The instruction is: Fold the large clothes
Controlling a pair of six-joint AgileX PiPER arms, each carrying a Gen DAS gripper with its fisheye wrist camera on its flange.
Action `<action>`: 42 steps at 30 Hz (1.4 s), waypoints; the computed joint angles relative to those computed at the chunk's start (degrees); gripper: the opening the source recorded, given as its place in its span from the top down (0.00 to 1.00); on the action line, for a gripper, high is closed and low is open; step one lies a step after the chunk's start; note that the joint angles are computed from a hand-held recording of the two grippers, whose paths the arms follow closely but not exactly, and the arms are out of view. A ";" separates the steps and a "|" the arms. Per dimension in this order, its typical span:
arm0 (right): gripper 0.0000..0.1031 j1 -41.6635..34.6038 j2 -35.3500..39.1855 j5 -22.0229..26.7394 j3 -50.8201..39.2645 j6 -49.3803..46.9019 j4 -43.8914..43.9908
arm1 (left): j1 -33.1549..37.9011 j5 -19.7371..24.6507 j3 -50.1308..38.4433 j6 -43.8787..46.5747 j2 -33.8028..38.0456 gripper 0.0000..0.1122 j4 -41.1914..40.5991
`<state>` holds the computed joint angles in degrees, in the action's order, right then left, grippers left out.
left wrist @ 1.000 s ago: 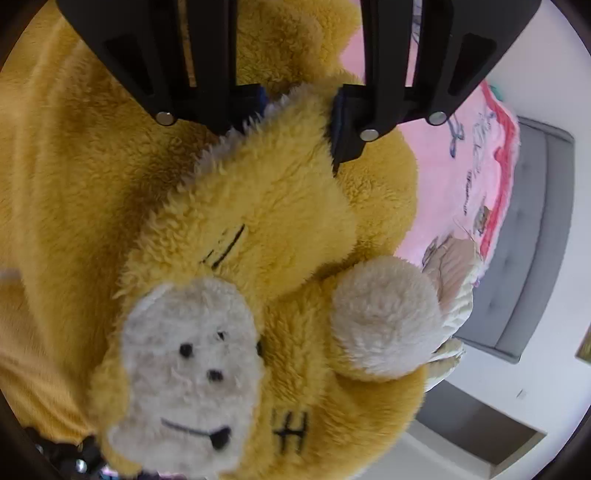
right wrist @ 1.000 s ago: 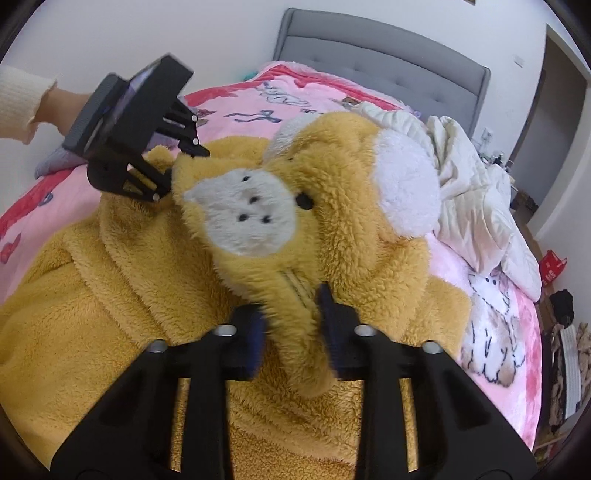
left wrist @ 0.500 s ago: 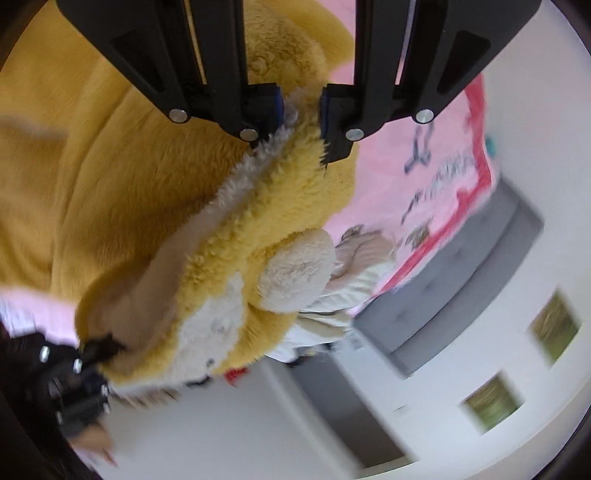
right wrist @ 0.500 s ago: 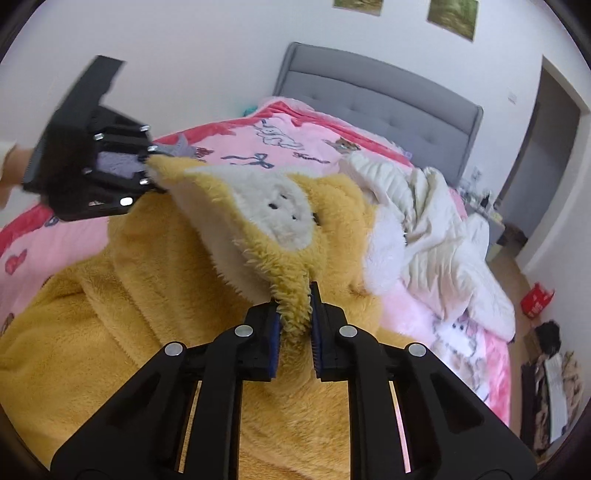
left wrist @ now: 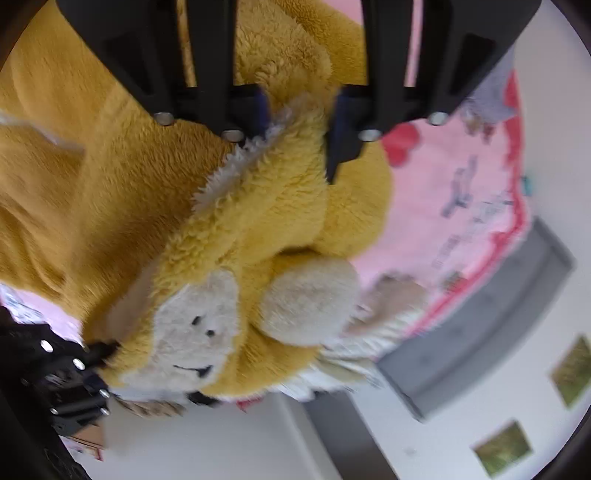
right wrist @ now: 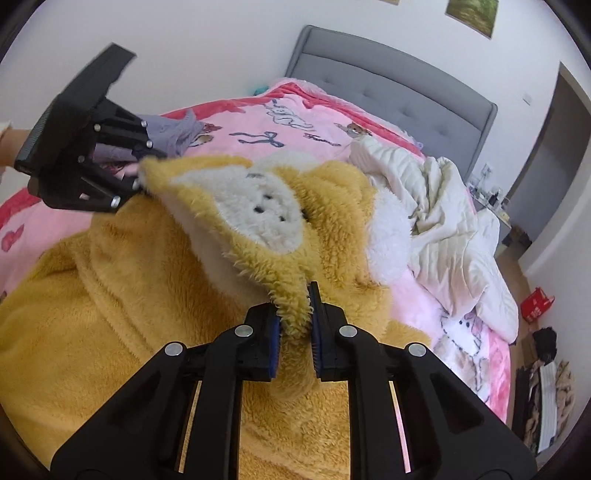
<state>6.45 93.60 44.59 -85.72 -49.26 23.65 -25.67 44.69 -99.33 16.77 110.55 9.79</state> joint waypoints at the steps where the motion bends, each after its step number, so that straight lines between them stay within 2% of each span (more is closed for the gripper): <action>1: 0.88 0.08 0.69 0.38 -0.83 0.71 -0.15 | 0.91 1.01 -1.13 2.01 0.49 0.51 -1.58; 2: 0.88 0.33 1.09 0.11 -1.27 1.26 -0.36 | 1.19 0.02 -0.33 1.94 0.05 0.45 -1.14; 4: 0.88 0.70 1.55 -0.15 -1.90 1.80 -0.70 | 1.28 -2.19 1.88 1.45 -1.87 0.44 0.44; 7: 0.88 0.94 1.94 -0.61 -2.98 3.04 -0.48 | -0.22 -4.29 3.53 -0.46 -3.69 0.35 5.15; 10: 0.88 0.81 2.81 -0.22 -4.56 4.11 -0.56 | -3.23 -3.26 1.78 1.32 -1.06 0.34 13.03; 13: 0.88 0.95 3.46 -0.03 -5.61 5.66 -1.60 | -4.46 -1.91 -1.65 8.40 2.44 0.34 12.97; 15: 0.88 0.83 3.81 0.59 -6.29 5.45 -1.51 | -4.84 -1.32 -4.58 12.14 4.56 0.44 12.27; 17: 0.88 0.98 3.88 0.49 -6.33 5.52 -1.89 | -4.93 -1.25 -7.92 13.88 6.72 0.61 11.97; 18: 0.88 1.09 3.93 0.69 -6.45 5.98 -2.13 | -4.89 -0.04 -10.48 14.67 8.22 0.64 11.74; 19: 0.88 1.14 3.91 0.46 -6.31 6.10 -2.31 | -4.63 2.33 -14.24 15.74 10.42 0.69 11.24; 20: 0.88 1.24 3.82 0.43 -6.15 6.22 -2.39 | -4.24 5.81 -18.88 16.81 13.08 0.81 10.29; 21: 0.87 1.33 3.81 0.40 -6.06 6.51 -2.62 | -3.65 9.32 -24.11 17.85 16.13 0.87 9.51; 24: 0.87 2.09 4.23 -0.12 -6.10 7.94 -4.14 | -2.68 13.69 -32.07 18.12 20.82 0.89 9.08; 25: 0.87 2.39 4.21 -0.39 -5.93 8.07 -4.55 | -2.75 12.80 -31.70 17.39 20.66 0.91 10.07; 28: 0.88 2.77 2.97 -2.39 -5.32 7.47 -5.73 | -4.29 4.89 -22.31 9.38 14.14 0.91 16.42; 30: 0.89 1.31 1.65 -2.34 -5.50 6.42 -3.85 | -5.09 2.97 -18.44 4.42 9.17 0.91 17.47; 33: 0.88 -3.32 -0.48 3.02 -7.61 0.30 4.96 | -8.24 2.63 -11.84 -1.00 1.96 0.91 20.39; 37: 0.88 -5.89 -2.80 11.19 -8.93 -5.51 8.38 | -14.63 4.60 -0.31 -14.46 -5.53 0.91 29.97; 40: 0.88 -5.25 -5.07 12.24 -3.99 -9.26 6.61 | -17.87 6.36 7.29 -28.47 -9.16 0.91 33.18; 42: 0.87 -2.97 -6.86 9.59 2.63 -9.02 2.81 | -20.30 7.64 12.36 -37.14 -9.67 0.91 35.37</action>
